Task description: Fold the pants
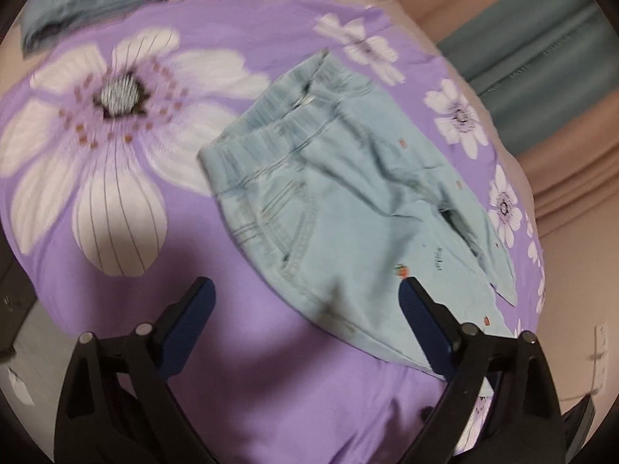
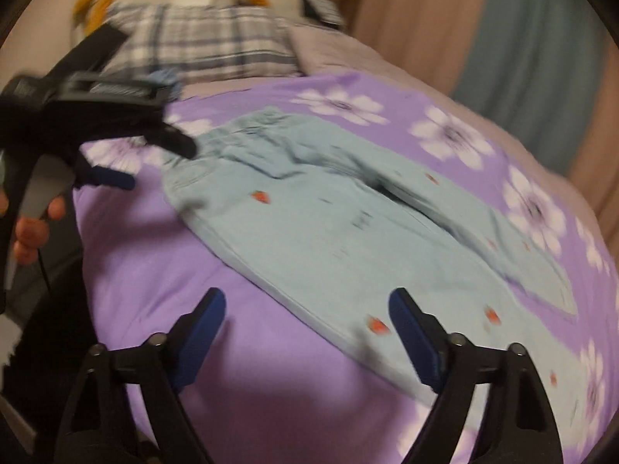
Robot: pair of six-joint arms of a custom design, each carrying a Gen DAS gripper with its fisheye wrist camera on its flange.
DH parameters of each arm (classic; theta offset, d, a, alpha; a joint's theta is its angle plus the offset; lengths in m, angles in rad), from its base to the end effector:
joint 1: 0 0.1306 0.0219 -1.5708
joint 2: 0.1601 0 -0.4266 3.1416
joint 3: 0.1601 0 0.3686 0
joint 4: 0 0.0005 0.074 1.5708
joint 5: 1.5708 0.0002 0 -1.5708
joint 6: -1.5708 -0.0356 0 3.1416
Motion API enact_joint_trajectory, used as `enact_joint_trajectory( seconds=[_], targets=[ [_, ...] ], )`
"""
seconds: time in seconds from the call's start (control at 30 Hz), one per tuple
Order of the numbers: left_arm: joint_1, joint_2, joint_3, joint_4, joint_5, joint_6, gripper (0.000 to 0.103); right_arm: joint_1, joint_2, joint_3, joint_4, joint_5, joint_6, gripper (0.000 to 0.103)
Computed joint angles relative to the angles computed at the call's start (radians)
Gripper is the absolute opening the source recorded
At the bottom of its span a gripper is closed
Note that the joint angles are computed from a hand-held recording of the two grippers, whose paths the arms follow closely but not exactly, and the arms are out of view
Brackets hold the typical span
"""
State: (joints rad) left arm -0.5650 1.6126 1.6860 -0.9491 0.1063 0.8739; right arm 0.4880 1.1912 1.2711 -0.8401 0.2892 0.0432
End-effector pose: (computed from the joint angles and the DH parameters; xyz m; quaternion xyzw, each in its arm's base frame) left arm 0.4580 -0.2954 0.4914 -0.1265 0.9305 -0.2617 0.2229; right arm 0.3359 0.1662 0.5017 -0.1839 0.8924 -0.0431 0.4098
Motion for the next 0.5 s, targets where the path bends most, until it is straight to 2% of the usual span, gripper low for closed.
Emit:
enact_joint_trajectory(
  seconds=[0.07, 0.2, 0.23, 0.27, 0.3, 0.33, 0.37, 0.4, 0.5],
  targets=[
    [0.01, -0.001, -0.025, 0.03, 0.009, 0.012, 0.092, 0.027, 0.03, -0.001, 0.021, 0.024, 0.076, 0.077],
    [0.02, 0.019, -0.006, 0.063, -0.036, -0.002, 0.089, 0.074, 0.066, -0.031, 0.099, 0.101, 0.242, 0.068],
    [0.023, 0.034, 0.014, 0.056, -0.053, -0.013, 0.079, 0.076, 0.07, -0.037, 0.112, 0.11, 0.264, 0.066],
    [0.03, 0.05, 0.03, 0.049, -0.059, -0.025, 0.065, 0.074, 0.076, -0.044, 0.135, 0.107, 0.287, 0.061],
    [0.034, 0.069, 0.058, 0.02, -0.067, -0.032, 0.057, 0.071, 0.082, -0.043, 0.151, 0.105, 0.293, 0.058],
    [0.039, 0.084, 0.079, -0.004, -0.074, -0.037, 0.043, 0.073, 0.087, -0.04, 0.157, 0.11, 0.293, 0.055],
    [0.043, 0.094, 0.092, -0.018, -0.076, -0.043, 0.03, 0.075, 0.099, -0.028, 0.16, 0.119, 0.293, 0.043],
    [0.048, 0.101, 0.103, -0.032, -0.069, -0.052, 0.029, 0.069, 0.108, -0.014, 0.148, 0.111, 0.29, 0.027],
    [0.058, 0.084, 0.093, -0.034, -0.044, -0.065, 0.024, 0.062, 0.125, 0.016, 0.113, 0.083, 0.258, 0.01]
  ],
)
